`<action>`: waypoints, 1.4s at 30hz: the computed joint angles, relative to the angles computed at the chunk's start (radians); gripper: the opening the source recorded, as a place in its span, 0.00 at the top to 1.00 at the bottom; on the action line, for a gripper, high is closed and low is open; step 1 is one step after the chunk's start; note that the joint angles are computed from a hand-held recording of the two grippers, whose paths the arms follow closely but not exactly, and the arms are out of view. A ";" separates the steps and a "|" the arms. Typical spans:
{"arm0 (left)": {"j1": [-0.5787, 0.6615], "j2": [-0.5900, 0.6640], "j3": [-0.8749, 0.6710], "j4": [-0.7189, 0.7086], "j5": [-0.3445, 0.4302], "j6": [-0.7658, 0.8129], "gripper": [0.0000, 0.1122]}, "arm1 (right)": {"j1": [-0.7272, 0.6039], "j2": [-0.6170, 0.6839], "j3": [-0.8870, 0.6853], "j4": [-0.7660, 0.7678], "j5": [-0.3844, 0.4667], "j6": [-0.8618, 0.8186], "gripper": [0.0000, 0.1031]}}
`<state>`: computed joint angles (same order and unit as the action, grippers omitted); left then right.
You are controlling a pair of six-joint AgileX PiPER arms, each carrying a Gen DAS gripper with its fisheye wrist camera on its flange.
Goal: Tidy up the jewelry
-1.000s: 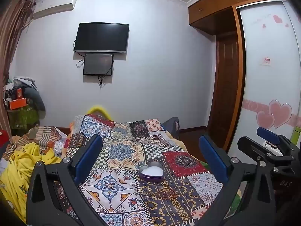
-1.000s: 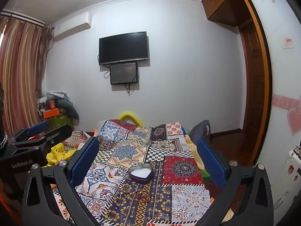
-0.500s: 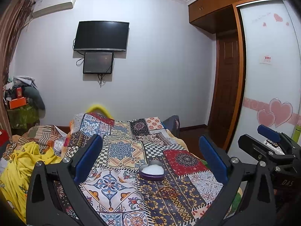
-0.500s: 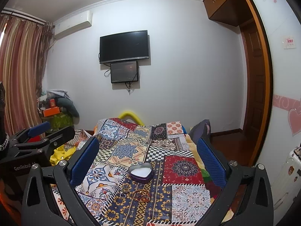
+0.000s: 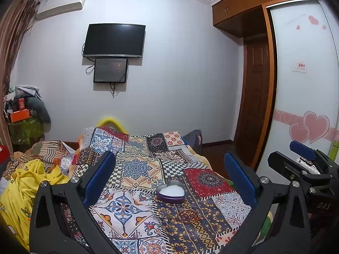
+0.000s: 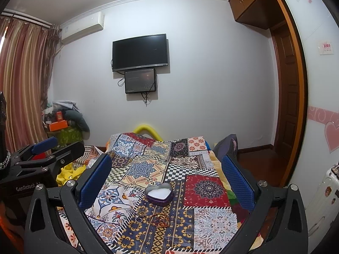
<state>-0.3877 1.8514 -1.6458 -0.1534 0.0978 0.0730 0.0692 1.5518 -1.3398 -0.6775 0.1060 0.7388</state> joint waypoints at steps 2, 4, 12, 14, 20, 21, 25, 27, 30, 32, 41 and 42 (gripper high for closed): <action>0.000 -0.001 0.001 0.012 -0.003 -0.011 0.08 | 0.000 0.000 0.001 0.003 -0.001 -0.003 0.00; 0.000 -0.001 0.005 -0.007 -0.006 0.007 0.08 | 0.002 0.000 0.001 -0.034 -0.001 0.036 0.00; -0.004 0.001 0.001 0.086 -0.001 -0.089 0.08 | 0.000 0.001 0.009 -0.047 -0.009 0.054 0.00; -0.005 0.002 0.000 0.099 -0.001 -0.104 0.08 | 0.001 0.001 0.010 -0.051 -0.009 0.057 0.00; -0.005 0.006 -0.003 0.120 0.000 -0.122 0.08 | -0.003 -0.001 0.013 -0.027 -0.012 0.035 0.00; -0.006 0.006 0.000 0.131 -0.002 -0.133 0.08 | -0.005 0.000 0.014 -0.022 -0.014 0.032 0.00; -0.006 0.016 -0.009 0.140 0.004 -0.144 0.08 | -0.011 0.006 0.006 0.072 -0.010 -0.059 0.00; -0.006 0.022 -0.014 0.146 0.008 -0.151 0.08 | -0.011 0.010 0.004 0.078 -0.007 -0.062 0.00; -0.005 0.031 -0.024 0.135 0.017 -0.143 0.08 | -0.015 0.014 -0.001 0.166 -0.003 -0.145 0.00; -0.006 0.040 -0.032 0.168 0.022 -0.174 0.08 | -0.017 0.020 -0.005 0.208 0.000 -0.185 0.00; -0.004 0.153 -0.165 0.204 0.127 -0.204 0.08 | -0.039 0.088 -0.048 0.453 0.042 -0.421 0.00; -0.002 0.173 -0.190 0.205 0.146 -0.204 0.08 | -0.043 0.097 -0.049 0.459 0.046 -0.426 0.00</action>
